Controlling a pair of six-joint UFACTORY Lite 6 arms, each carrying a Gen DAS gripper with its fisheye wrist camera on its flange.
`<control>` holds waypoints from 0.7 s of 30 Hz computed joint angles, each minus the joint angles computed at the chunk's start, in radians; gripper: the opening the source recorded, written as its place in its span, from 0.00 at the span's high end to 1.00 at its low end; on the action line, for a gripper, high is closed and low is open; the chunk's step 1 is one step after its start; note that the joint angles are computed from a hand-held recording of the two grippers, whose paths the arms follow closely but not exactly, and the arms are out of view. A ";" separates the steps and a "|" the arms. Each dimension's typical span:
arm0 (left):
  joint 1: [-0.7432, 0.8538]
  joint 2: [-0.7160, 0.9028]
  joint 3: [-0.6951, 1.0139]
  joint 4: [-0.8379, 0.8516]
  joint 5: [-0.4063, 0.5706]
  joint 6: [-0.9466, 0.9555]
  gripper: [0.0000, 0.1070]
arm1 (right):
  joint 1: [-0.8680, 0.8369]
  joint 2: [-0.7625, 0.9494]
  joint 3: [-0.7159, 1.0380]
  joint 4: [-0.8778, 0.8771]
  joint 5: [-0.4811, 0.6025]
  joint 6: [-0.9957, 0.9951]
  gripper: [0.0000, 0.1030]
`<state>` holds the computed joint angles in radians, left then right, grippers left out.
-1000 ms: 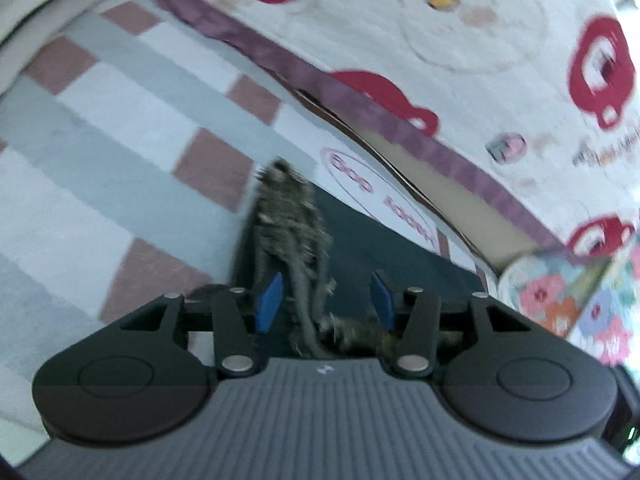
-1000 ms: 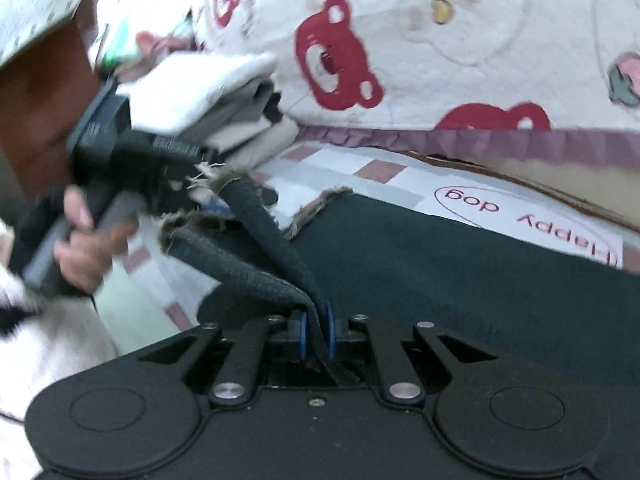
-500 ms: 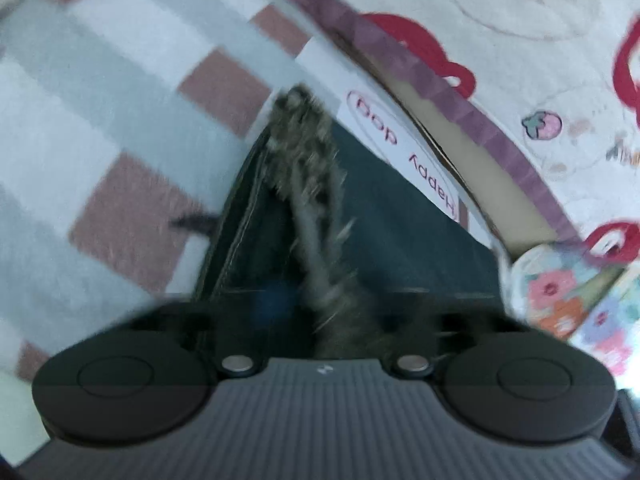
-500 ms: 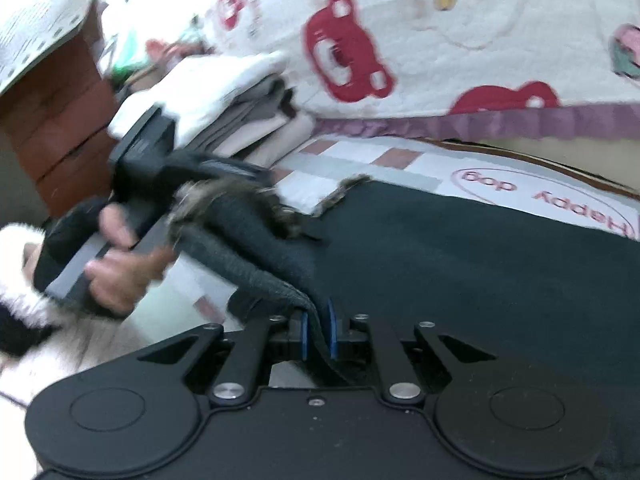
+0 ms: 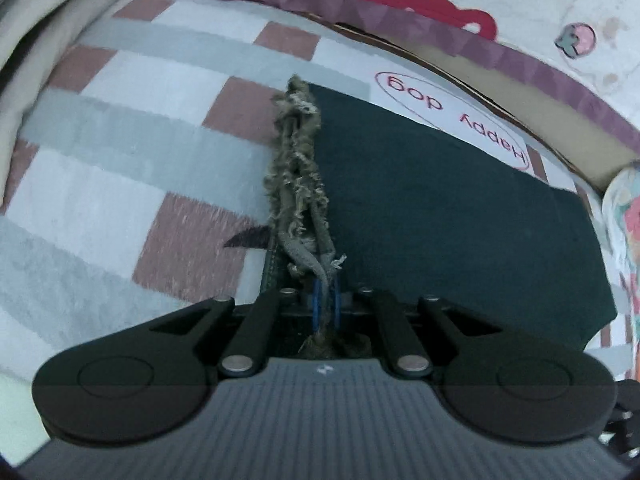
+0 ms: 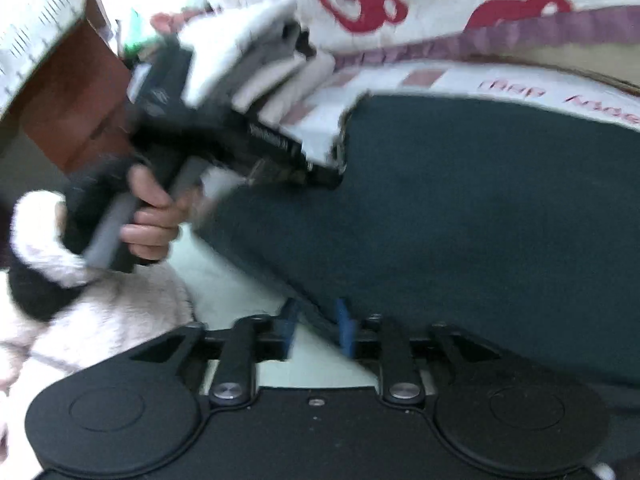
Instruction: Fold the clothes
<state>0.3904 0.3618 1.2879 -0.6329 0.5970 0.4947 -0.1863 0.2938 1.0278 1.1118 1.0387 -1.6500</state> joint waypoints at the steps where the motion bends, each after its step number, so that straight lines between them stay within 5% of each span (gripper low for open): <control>1: 0.006 -0.002 -0.001 0.005 -0.003 -0.007 0.92 | -0.054 -0.010 0.005 -0.004 0.020 -0.024 0.58; 5: 0.011 -0.031 -0.019 0.030 -0.032 -0.041 0.92 | -0.262 -0.073 0.018 0.000 -0.134 -0.077 0.58; 11: -0.053 -0.205 -0.147 -0.055 -0.232 0.052 0.85 | -0.585 -0.074 -0.069 0.322 -0.219 -0.370 0.58; 15: -0.151 -0.173 -0.078 -0.143 -0.121 0.111 0.75 | -0.562 0.039 -0.011 0.332 -0.422 -0.375 0.58; 21: -0.414 0.043 0.167 -0.036 0.051 -0.017 0.69 | -0.514 0.232 0.136 0.327 -0.404 -0.197 0.56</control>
<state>-0.0237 0.4044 1.4551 -0.6687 0.6483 0.4774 -0.6999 0.5257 1.1639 1.4389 0.6351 -1.8474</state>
